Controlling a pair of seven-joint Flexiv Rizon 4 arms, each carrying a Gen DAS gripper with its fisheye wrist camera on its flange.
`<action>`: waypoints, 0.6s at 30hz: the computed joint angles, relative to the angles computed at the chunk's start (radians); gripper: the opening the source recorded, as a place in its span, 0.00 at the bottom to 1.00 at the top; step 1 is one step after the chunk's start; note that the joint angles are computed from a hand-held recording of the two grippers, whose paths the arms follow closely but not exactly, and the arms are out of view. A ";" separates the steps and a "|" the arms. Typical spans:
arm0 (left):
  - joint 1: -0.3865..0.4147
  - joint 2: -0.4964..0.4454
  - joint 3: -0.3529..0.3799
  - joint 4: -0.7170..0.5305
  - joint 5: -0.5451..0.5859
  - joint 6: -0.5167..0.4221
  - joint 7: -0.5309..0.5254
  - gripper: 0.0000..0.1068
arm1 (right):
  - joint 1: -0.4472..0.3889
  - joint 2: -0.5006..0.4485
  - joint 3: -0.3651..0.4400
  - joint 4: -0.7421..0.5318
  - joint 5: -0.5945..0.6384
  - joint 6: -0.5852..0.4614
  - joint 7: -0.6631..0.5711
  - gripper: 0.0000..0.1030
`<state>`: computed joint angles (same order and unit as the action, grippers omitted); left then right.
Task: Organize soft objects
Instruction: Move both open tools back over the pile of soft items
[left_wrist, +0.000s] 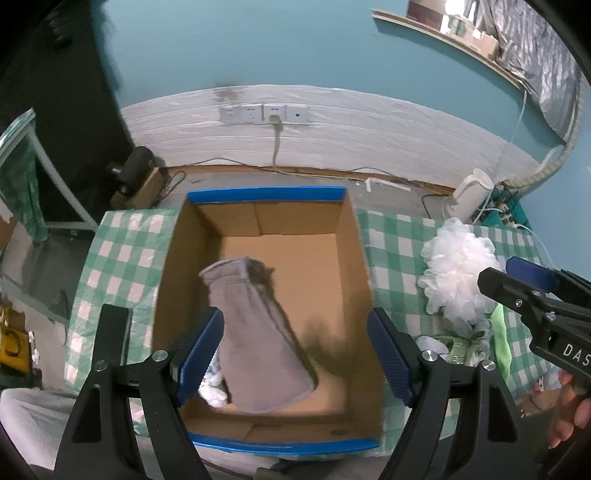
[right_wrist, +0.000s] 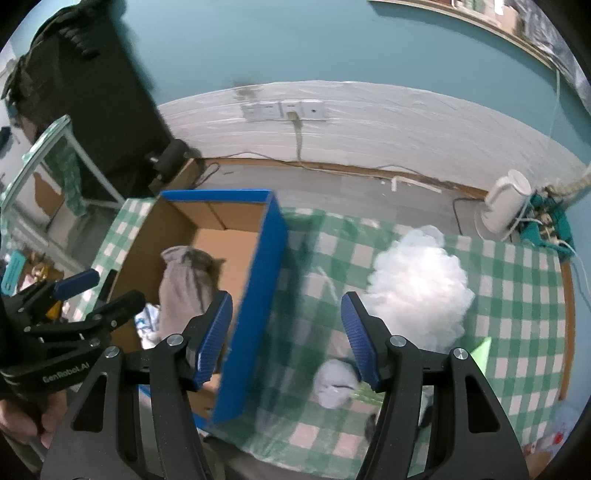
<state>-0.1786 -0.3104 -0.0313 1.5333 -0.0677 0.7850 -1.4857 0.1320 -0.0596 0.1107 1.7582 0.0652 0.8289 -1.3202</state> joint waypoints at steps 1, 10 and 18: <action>-0.003 -0.002 -0.003 -0.002 0.002 -0.001 0.002 0.76 | -0.005 0.005 -0.003 0.007 0.000 0.000 0.001 0.60; -0.054 -0.030 -0.019 -0.047 0.040 -0.031 0.002 0.76 | -0.062 0.052 -0.037 0.064 0.018 -0.004 0.003 0.60; -0.095 -0.062 -0.033 -0.070 0.051 -0.060 0.015 0.76 | -0.101 0.089 -0.058 0.109 0.010 -0.001 0.009 0.60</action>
